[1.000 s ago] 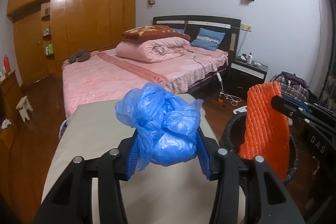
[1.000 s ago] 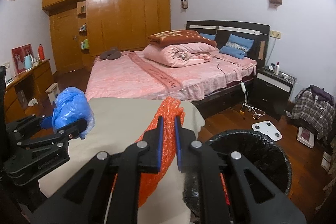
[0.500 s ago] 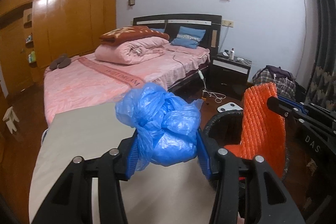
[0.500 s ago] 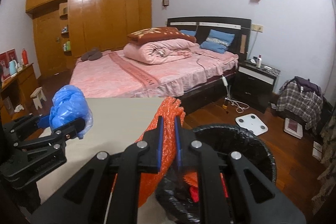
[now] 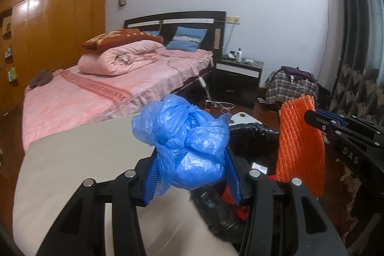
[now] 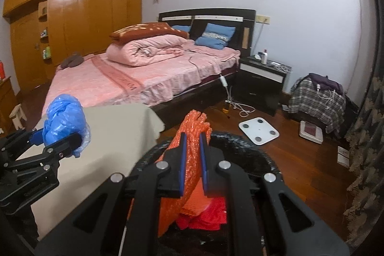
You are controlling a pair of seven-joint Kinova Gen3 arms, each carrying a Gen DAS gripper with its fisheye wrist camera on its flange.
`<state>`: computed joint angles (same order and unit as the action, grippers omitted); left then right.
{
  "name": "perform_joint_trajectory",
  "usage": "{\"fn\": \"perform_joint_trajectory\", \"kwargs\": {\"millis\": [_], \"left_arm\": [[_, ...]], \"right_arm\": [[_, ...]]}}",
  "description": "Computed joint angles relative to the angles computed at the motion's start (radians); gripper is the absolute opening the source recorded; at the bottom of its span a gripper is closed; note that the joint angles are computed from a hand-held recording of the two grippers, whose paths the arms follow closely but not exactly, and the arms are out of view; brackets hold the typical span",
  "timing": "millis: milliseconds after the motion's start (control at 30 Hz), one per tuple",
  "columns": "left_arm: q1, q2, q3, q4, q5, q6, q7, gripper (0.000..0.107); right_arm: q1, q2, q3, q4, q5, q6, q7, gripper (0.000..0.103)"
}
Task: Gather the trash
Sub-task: 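Carry the blue bags and orange mesh over the bin with both grippers, then open both grippers over the bin to drop the bags and mesh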
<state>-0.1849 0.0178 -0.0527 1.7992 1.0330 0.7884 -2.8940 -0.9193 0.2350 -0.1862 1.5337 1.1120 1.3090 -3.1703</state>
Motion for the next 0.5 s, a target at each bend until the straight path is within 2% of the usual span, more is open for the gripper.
{"fn": "perform_joint_trajectory", "kwargs": {"millis": [500], "left_arm": [[0.112,0.094,0.120,-0.019,0.022,-0.106,0.001,0.049]], "right_arm": [[0.126,-0.056,0.003,0.160,-0.001,-0.031,-0.064,0.010]]}}
